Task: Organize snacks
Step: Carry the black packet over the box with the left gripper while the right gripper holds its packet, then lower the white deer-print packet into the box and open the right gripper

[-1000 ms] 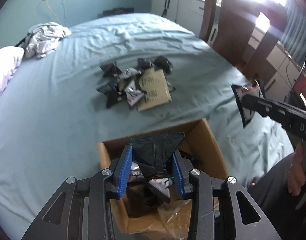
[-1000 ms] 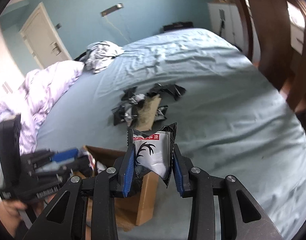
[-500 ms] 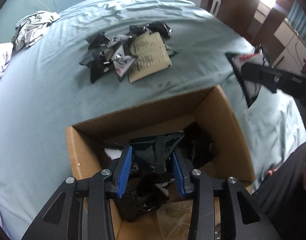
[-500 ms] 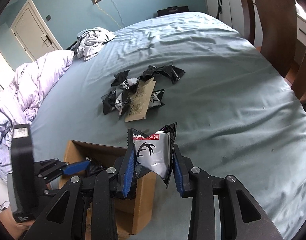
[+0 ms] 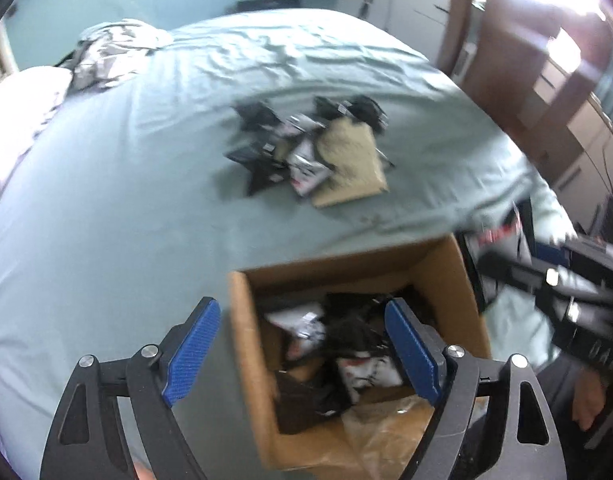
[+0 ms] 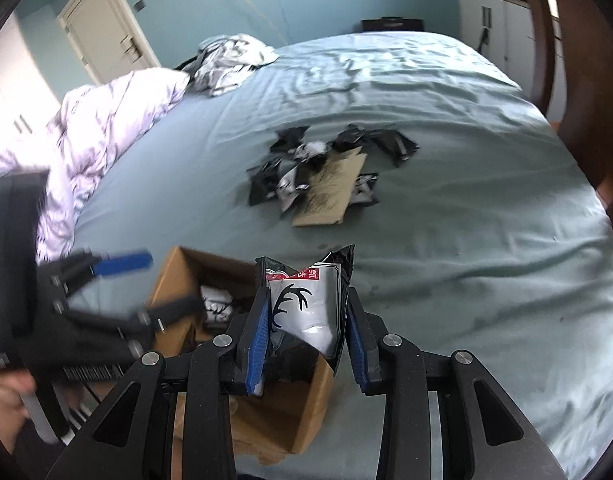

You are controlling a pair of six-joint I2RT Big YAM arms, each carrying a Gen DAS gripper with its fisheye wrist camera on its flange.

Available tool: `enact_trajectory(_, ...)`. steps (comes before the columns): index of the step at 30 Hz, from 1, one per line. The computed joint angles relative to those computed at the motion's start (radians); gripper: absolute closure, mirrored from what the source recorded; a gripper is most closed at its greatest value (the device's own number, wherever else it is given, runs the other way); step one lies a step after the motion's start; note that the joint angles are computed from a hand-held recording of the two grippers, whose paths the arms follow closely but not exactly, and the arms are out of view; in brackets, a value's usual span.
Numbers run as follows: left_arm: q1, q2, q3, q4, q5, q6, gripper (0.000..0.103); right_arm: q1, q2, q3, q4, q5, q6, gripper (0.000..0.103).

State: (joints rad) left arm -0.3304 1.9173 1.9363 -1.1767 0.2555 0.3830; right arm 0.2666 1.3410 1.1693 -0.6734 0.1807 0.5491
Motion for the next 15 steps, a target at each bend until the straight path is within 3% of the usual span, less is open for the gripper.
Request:
enact_trajectory(9,0.039,0.044,0.085,-0.021,-0.002,-0.09,0.017,0.004,0.082,0.077,-0.093,-0.086,-0.063,0.07)
enact_trajectory(15,0.026,0.026,0.054,0.004,-0.032,-0.063,0.017,-0.006,0.162,0.159,-0.19,-0.15,-0.077,0.069)
